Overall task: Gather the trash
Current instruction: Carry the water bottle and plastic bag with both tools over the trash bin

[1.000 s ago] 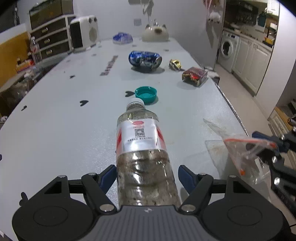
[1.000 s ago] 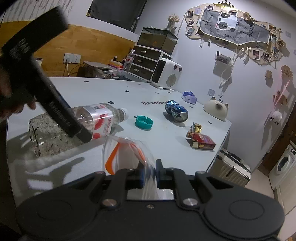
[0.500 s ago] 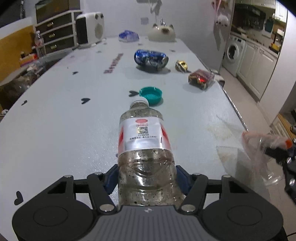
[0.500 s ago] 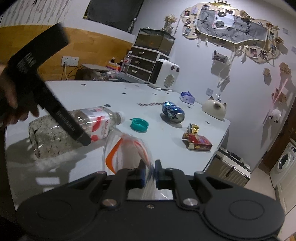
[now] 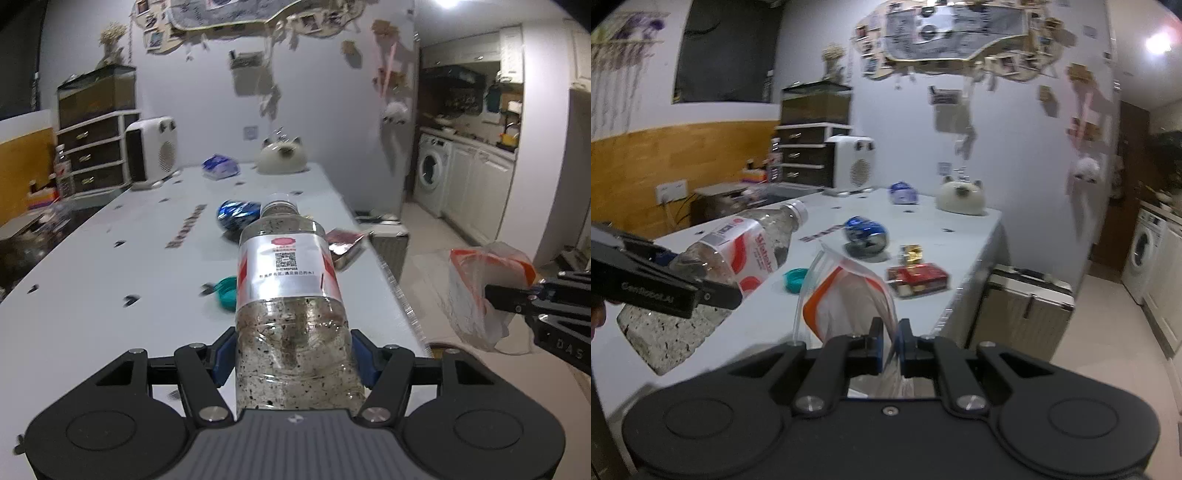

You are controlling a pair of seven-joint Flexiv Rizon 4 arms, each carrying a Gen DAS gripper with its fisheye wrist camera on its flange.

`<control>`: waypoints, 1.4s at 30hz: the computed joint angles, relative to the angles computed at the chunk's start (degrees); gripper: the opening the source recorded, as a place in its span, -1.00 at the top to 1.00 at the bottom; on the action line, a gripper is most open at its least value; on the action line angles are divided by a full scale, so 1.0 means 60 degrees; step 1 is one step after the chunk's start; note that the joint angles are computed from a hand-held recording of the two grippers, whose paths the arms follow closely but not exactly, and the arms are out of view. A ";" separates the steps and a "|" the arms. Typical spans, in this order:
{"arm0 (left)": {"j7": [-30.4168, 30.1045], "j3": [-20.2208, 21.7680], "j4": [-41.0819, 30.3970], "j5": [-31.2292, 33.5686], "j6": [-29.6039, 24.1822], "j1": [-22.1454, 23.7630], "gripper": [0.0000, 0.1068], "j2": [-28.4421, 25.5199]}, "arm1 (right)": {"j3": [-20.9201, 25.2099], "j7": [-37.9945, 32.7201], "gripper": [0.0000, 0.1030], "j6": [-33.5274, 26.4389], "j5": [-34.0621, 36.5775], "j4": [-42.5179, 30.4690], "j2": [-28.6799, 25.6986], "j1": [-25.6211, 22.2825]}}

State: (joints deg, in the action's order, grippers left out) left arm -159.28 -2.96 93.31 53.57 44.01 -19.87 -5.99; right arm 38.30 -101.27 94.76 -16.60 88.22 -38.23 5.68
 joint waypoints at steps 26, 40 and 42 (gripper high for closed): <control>0.1637 0.1060 -0.5043 -0.1881 0.1229 -0.1365 -0.19 -0.4892 | -0.2016 0.1229 0.84 -0.0747 0.1704 -0.0771 -0.0169 -0.0436; 0.5191 -0.0262 -0.7579 -0.6868 0.0581 -0.0066 -0.19 -0.8030 | -0.3307 0.2205 0.84 -0.2327 0.2326 -0.1936 -0.1086 0.0311; 0.5500 -0.0357 -0.7707 -0.7466 0.0431 0.0087 -0.20 -0.8316 | -0.3460 0.2327 0.84 -0.2642 0.2354 -0.2199 -0.1274 0.0432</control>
